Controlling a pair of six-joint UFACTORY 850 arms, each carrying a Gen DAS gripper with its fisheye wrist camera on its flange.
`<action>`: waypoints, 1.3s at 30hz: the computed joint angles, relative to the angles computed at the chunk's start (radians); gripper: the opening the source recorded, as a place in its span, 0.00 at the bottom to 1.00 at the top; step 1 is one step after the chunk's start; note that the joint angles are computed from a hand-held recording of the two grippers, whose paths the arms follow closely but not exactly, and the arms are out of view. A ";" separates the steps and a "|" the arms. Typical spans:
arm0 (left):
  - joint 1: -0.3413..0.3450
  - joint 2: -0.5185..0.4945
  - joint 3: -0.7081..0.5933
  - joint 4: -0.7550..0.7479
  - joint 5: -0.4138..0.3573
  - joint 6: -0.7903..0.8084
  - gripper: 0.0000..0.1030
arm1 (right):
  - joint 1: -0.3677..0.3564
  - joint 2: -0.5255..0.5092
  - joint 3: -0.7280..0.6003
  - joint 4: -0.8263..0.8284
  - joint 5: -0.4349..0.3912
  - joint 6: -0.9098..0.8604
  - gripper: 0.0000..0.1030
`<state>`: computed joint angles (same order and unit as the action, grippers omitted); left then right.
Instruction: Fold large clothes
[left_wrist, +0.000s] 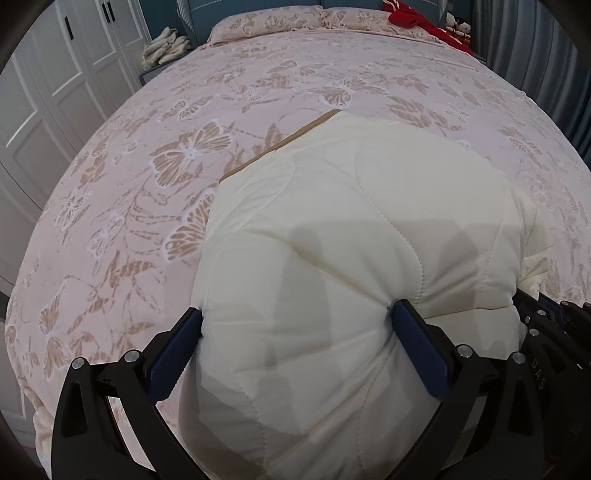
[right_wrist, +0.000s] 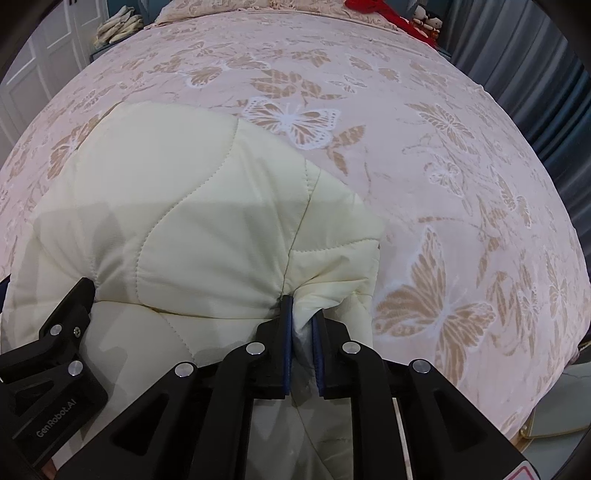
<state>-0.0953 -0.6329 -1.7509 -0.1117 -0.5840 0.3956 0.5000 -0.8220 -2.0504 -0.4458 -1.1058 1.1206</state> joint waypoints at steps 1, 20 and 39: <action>0.000 0.004 0.006 -0.001 0.009 0.001 0.96 | 0.001 0.003 0.005 -0.003 0.005 0.006 0.13; 0.087 0.068 -0.013 -0.202 -0.182 0.068 0.95 | -0.010 0.392 0.506 0.068 0.433 0.360 0.65; 0.278 -0.159 -0.164 -0.695 -0.755 0.148 0.91 | -0.037 0.451 0.740 0.751 0.895 -0.099 0.54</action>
